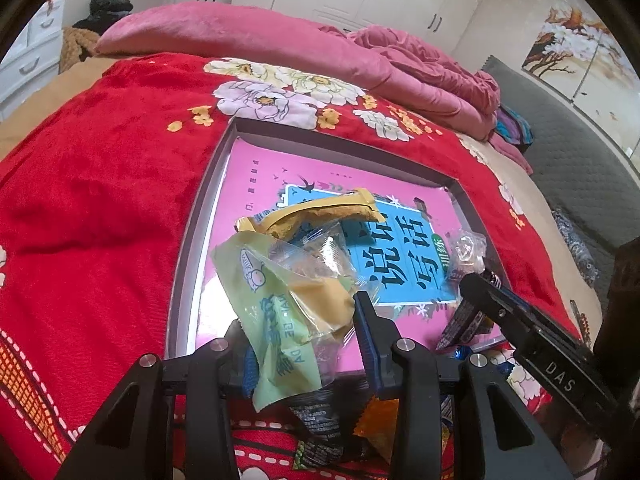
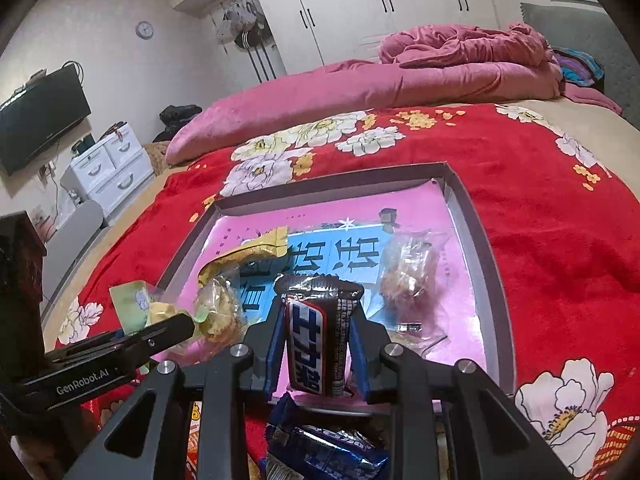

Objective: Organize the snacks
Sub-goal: 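Carry the chocolate bar with right tool while left tool carries green bag over tray, then lower the chocolate bar into the tray and open the right tool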

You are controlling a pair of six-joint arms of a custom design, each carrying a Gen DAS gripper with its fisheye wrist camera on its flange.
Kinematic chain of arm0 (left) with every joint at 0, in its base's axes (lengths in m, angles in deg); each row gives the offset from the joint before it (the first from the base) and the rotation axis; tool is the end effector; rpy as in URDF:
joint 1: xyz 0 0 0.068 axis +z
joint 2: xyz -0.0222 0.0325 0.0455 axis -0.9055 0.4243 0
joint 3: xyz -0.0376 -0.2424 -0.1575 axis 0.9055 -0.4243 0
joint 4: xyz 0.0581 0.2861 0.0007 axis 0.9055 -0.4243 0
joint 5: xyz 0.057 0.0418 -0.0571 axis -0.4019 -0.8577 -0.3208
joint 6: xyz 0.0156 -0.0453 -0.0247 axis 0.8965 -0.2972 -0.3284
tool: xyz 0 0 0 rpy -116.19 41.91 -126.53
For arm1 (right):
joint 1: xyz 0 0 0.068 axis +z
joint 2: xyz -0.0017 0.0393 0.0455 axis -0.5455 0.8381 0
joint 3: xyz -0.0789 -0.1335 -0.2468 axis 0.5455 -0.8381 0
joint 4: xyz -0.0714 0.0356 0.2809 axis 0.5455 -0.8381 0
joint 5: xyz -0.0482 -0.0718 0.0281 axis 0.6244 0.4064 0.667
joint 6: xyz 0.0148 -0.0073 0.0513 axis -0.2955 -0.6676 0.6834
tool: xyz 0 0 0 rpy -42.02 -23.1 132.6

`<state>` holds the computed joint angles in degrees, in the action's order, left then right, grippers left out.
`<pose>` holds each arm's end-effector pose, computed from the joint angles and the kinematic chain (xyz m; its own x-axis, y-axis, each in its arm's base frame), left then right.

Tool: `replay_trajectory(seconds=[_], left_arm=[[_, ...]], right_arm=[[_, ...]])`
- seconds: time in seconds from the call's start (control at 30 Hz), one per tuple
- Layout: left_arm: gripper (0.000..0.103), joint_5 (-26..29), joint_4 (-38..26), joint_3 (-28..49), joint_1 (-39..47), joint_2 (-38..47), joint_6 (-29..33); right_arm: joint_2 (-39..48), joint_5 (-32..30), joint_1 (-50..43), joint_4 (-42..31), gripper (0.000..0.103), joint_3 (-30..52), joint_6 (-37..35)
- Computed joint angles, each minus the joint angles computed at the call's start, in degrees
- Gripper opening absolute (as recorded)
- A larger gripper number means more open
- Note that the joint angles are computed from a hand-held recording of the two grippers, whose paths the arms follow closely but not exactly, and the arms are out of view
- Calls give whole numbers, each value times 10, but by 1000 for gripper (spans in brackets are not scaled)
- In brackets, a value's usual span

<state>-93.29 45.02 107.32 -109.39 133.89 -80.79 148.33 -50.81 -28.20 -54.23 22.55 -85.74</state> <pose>0.2868 -0.2619 0.1811 -0.7088 -0.3642 -0.6041 -0.2039 0.9256 -0.3187 0.3281 0.0442 0.1864 -0.7121 -0.1267 -0.6905 -0.4345 0.8521 0.2917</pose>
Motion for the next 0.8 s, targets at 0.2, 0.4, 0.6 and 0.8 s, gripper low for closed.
replay_trajectory(seconds=[0.2,0.4,0.6,0.8], left_arm=[[43,0,-1,-2,3,-2,-3],[45,7,-1,-6,9,-1,-9],[45,16,-5,-4,13,3,-11],[45,19,-7,-3,14,3,-12]], right_arm=[[4,1,5,-11,30,2,-11],[8,4,7,-15,30,2,-19],[13,7,7,-16,30,5,-18],[12,10,5,-17,31,4,-16]])
